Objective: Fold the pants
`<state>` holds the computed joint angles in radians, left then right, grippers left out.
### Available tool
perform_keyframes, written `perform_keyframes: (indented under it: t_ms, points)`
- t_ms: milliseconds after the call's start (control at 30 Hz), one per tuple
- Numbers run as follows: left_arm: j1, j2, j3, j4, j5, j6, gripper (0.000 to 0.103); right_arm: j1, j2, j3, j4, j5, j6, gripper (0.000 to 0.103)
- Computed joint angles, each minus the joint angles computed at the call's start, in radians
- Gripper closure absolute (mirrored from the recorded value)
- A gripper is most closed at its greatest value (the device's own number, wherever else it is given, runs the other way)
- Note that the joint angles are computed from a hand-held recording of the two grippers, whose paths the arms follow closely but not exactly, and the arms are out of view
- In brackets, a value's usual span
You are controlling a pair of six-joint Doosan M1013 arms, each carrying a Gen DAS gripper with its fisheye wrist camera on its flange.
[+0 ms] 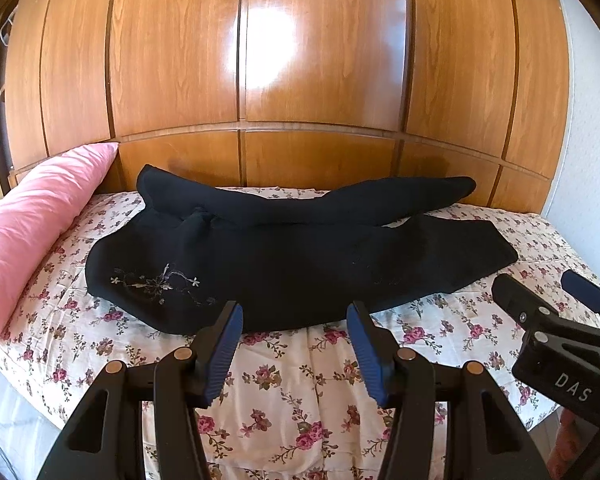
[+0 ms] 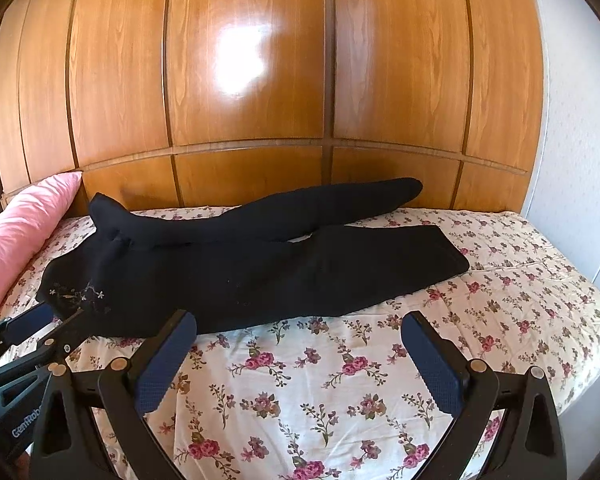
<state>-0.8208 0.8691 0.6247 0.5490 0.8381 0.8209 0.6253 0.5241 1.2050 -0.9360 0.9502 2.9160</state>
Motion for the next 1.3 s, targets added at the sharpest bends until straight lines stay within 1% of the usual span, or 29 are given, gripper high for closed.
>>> perform_keyframes:
  t_ms: [400,633,867,1067,1100,1167,1200,1267,1300]
  points:
    - [0.002,0.001,0.000,-0.026,-0.009,0.020,0.048,0.002,-0.001,0.001,-0.011,0.000,0.004,0.000]
    - [0.003,-0.001,0.004,-0.032,-0.013,0.025,0.048,-0.002,0.000,-0.002,0.008,-0.002,-0.007,0.000]
    - [0.006,0.006,-0.010,-0.057,0.003,0.039,0.048,-0.002,0.003,-0.005,0.014,-0.001,-0.015,0.000]
    - [0.013,0.027,-0.044,-0.112,0.039,0.072,0.047,-0.006,0.008,-0.011,0.037,0.001,-0.031,0.000]
    - [0.017,0.030,-0.049,-0.137,0.040,0.086,0.047,-0.007,0.009,-0.011,0.040,0.000,-0.033,0.000]
    - [0.032,0.035,-0.054,-0.236,0.034,0.142,0.047,-0.011,0.008,-0.006,0.047,-0.009,-0.034,0.000]
    - [0.043,0.037,-0.054,-0.318,0.026,0.188,0.047,-0.015,0.007,-0.003,0.058,-0.018,-0.037,0.000]
    - [0.069,0.040,-0.050,-0.504,0.009,0.286,0.047,-0.029,-0.001,0.014,0.092,-0.066,-0.039,0.000]
    - [0.084,0.048,-0.058,-0.604,0.020,0.333,0.047,-0.036,-0.004,0.023,0.110,-0.089,-0.041,0.000]
